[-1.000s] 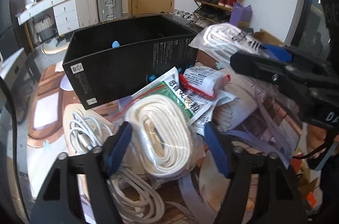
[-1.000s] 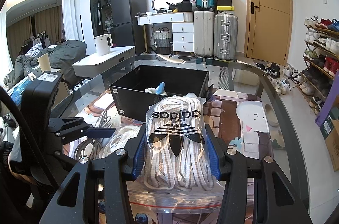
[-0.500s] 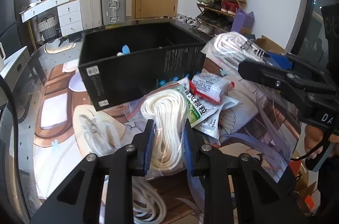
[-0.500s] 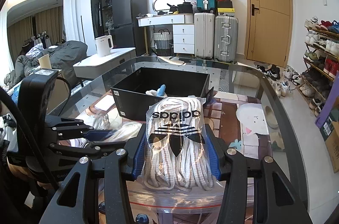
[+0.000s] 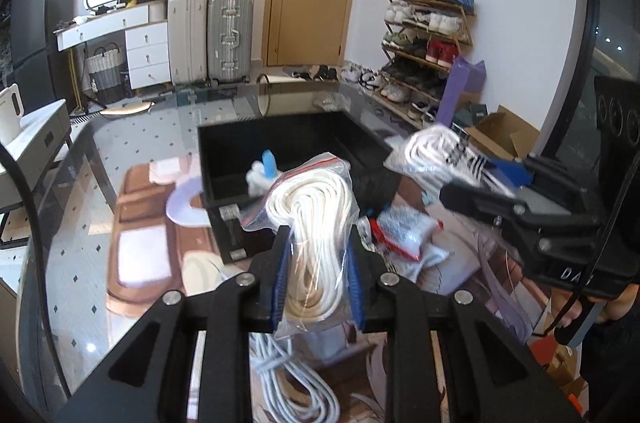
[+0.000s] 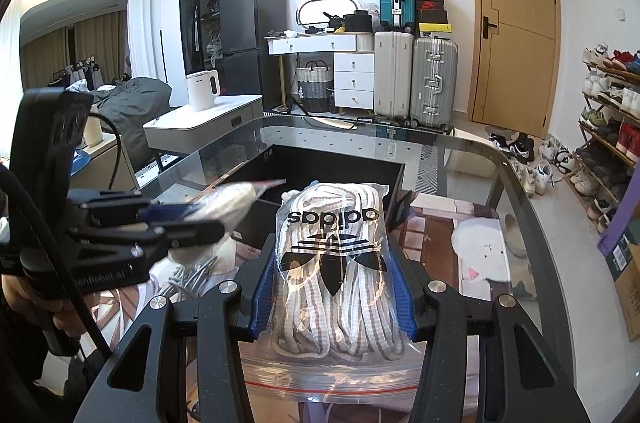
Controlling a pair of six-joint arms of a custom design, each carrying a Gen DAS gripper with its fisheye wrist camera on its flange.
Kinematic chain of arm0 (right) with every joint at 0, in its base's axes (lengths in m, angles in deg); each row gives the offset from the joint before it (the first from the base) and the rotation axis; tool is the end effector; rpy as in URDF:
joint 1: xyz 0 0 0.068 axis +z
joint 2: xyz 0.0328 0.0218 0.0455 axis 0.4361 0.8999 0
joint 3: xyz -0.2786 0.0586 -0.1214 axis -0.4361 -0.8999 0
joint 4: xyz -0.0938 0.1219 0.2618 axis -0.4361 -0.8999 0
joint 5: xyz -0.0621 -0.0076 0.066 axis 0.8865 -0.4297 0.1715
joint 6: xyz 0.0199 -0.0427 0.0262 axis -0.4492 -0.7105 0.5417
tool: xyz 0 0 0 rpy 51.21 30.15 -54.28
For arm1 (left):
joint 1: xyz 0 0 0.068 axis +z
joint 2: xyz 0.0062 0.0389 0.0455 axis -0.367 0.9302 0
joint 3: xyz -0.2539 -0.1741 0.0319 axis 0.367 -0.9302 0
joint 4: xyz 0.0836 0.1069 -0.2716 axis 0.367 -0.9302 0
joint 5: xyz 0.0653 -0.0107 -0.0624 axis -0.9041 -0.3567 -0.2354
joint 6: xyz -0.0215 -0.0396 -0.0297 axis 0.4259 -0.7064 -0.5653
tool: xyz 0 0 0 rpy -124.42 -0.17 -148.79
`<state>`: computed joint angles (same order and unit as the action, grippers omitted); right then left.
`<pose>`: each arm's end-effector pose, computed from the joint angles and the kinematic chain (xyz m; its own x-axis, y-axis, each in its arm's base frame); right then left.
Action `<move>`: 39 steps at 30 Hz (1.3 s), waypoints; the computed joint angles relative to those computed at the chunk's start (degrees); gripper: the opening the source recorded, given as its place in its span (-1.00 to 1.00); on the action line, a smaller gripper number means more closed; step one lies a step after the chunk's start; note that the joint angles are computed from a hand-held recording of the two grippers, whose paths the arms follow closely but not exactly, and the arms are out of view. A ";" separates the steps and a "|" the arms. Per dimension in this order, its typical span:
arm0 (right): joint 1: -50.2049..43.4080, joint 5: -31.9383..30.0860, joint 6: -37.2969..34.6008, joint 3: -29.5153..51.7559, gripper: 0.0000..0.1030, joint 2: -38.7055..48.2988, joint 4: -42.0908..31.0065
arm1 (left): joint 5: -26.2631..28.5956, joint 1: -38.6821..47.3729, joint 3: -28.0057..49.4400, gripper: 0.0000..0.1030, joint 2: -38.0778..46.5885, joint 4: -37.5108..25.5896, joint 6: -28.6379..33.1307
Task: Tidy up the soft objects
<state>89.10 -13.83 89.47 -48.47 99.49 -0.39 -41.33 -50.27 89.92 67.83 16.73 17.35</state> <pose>0.1421 0.2281 0.1821 -0.5510 -0.0239 -0.8341 -0.1202 0.9914 0.0510 0.2005 -0.1191 0.1295 -0.5284 0.3005 -0.7940 0.6311 0.7647 -0.1305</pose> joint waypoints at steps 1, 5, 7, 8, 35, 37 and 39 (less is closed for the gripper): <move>-0.70 -0.61 -0.67 0.13 -0.03 -0.17 0.07 | 0.45 0.66 0.30 -0.55 -0.08 -0.19 0.30; -3.18 -2.93 -3.09 0.24 -0.03 -0.03 1.96 | 0.59 1.57 2.38 -0.55 0.79 -0.07 0.70; -4.56 -3.96 -4.45 0.60 -0.03 0.31 2.49 | 0.26 1.44 3.30 -0.55 1.83 0.37 0.72; -5.17 -4.65 -5.01 0.77 -0.03 0.51 2.73 | 0.28 1.54 3.92 -0.55 2.43 0.41 0.88; -20.97 -22.51 -21.56 17.49 -0.03 15.32 -4.65 | -0.21 3.53 18.56 -0.55 19.22 -3.17 4.08; -21.65 -23.63 -22.52 18.56 -0.03 16.63 -5.35 | -0.80 3.12 19.25 -0.55 20.11 -3.71 4.32; -22.13 -24.86 -23.35 19.64 -0.03 17.83 -5.86 | -1.45 2.36 19.91 -0.55 20.86 -4.18 4.20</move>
